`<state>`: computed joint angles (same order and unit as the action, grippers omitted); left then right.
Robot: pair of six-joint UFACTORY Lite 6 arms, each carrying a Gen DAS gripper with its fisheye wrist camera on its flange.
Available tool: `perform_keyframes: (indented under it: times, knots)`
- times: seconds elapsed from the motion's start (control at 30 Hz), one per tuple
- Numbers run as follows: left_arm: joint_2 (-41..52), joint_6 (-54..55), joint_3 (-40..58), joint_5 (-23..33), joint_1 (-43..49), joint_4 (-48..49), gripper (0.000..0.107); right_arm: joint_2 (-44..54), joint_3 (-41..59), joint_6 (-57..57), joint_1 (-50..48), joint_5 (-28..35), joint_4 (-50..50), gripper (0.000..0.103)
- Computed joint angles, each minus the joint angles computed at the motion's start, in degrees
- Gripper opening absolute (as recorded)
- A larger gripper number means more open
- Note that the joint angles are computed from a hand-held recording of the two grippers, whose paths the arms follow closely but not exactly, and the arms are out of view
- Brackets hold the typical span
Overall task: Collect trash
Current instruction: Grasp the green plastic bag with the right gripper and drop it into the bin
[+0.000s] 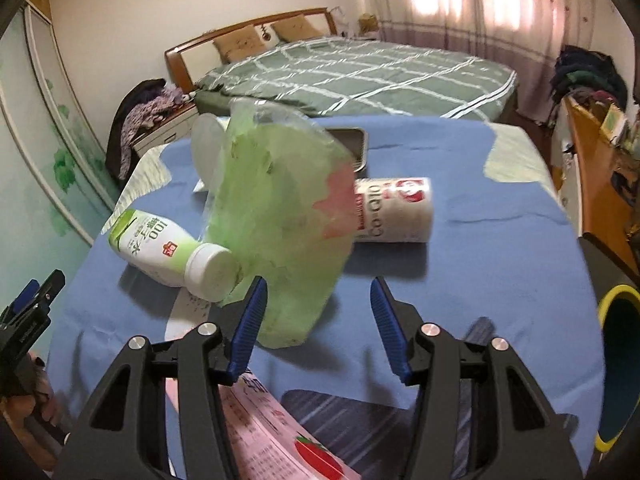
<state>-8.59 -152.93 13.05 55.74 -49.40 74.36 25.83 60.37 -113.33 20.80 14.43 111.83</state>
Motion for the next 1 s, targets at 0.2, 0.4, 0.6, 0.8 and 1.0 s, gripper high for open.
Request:
perform_keyframes:
  times: [0.2, 0.4, 0.6, 0.8, 1.0]
  knots:
    - [0.96, 0.15, 0.64, 0.98, -0.94, -0.51, 0.092, -3.04, -3.76, -6.26, 0.2, 2.69, 5.03, 0.002]
    - [1.24, -0.64, 0.58, 1.08, -1.19, -0.36, 0.092, -10.07, -10.27, -9.02, -2.82, 6.92, 7.93, 0.001]
    - [1.72, -0.2, 1.15, 1.83, -2.51, -1.54, 0.092, -20.55, -19.63, -7.74, -11.52, 13.2, 5.53, 0.0]
    - [1.81, 0.0, 1.47, 2.57, -3.49, -2.42, 0.092, -29.1, -27.07, -8.91, -25.27, 16.97, 4.24, 0.0]
    - [1.7, 0.59, 1.7, 2.84, -3.65, -2.83, 0.092, -28.6, -28.3, -12.13, -40.36, 19.7, 3.47, 0.0]
